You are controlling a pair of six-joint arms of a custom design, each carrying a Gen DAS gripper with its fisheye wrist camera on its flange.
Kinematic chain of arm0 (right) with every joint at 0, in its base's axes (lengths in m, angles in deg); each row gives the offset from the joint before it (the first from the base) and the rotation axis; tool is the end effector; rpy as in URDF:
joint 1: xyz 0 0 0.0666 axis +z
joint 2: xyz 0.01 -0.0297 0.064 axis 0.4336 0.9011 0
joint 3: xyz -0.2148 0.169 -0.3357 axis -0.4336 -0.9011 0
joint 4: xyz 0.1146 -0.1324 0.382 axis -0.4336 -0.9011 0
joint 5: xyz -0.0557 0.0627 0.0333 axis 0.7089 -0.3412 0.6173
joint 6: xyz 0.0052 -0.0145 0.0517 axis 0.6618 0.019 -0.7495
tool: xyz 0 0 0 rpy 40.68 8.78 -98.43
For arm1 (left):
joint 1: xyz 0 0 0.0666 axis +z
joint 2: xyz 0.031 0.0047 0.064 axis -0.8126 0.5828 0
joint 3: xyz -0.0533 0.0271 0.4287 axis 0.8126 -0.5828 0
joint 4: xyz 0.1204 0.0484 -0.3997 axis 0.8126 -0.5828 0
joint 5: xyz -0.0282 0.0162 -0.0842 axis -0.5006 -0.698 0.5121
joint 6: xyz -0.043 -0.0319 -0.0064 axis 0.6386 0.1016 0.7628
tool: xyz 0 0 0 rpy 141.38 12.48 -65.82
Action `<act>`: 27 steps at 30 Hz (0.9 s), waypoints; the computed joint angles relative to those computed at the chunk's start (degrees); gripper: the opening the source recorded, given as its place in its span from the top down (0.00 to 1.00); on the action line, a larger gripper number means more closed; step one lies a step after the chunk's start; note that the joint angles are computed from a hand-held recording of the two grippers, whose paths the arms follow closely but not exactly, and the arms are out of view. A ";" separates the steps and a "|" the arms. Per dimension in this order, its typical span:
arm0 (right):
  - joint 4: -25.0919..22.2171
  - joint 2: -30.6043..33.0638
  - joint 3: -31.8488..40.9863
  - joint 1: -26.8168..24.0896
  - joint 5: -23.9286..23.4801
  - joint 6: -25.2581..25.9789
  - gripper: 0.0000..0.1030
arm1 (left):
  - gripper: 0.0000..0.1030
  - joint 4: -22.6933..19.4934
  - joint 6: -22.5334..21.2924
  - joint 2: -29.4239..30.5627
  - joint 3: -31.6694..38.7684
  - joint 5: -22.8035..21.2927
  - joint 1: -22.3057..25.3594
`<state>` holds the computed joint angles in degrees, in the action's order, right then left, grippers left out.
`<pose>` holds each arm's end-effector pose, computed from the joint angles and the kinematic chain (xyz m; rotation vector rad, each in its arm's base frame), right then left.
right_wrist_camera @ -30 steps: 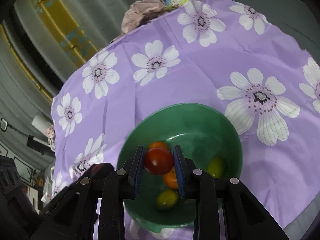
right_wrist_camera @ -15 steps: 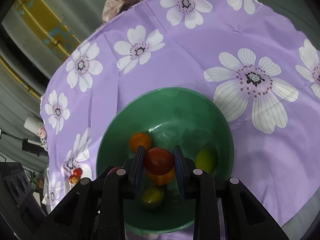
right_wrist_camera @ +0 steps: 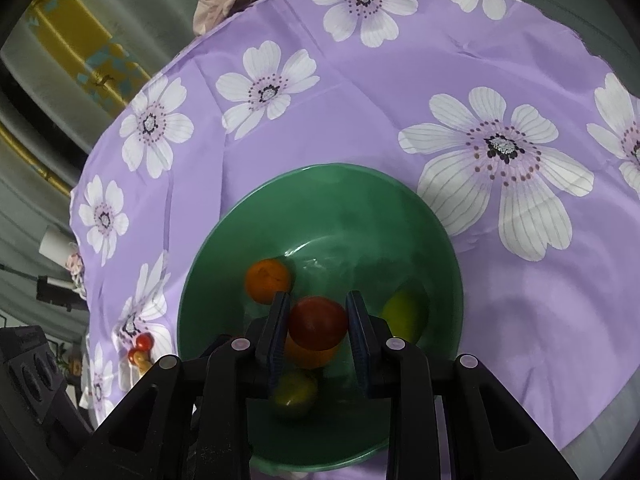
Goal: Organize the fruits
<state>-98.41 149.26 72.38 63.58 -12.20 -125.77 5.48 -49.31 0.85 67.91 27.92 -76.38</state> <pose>0.4463 0.3422 0.4054 0.1695 2.4562 0.5406 0.4657 -0.1895 0.4225 -0.0073 2.4465 -0.3649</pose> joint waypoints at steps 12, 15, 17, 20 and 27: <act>3.74 -0.31 0.53 2.42 0.93 3.84 0.54 | 0.48 -2.11 2.84 -7.70 -3.05 -2.91 7.21; 4.43 0.52 1.63 3.70 -0.84 6.45 0.53 | 0.44 -3.66 2.33 -10.12 -4.41 -4.55 10.44; 4.52 1.15 2.52 4.67 -1.69 8.29 0.53 | 0.43 -4.79 2.82 -11.28 -5.22 -5.89 12.58; 4.81 2.53 4.23 6.55 -2.74 11.84 0.48 | 0.43 -6.14 3.09 -13.03 -7.12 -6.18 17.53; -1.83 11.38 14.55 12.08 -6.67 20.85 0.48 | 0.45 -10.06 7.16 -13.16 -8.94 1.70 31.13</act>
<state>-100.24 160.64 86.93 75.65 -18.87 -104.92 -4.58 -42.16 -12.31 58.97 29.62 -45.25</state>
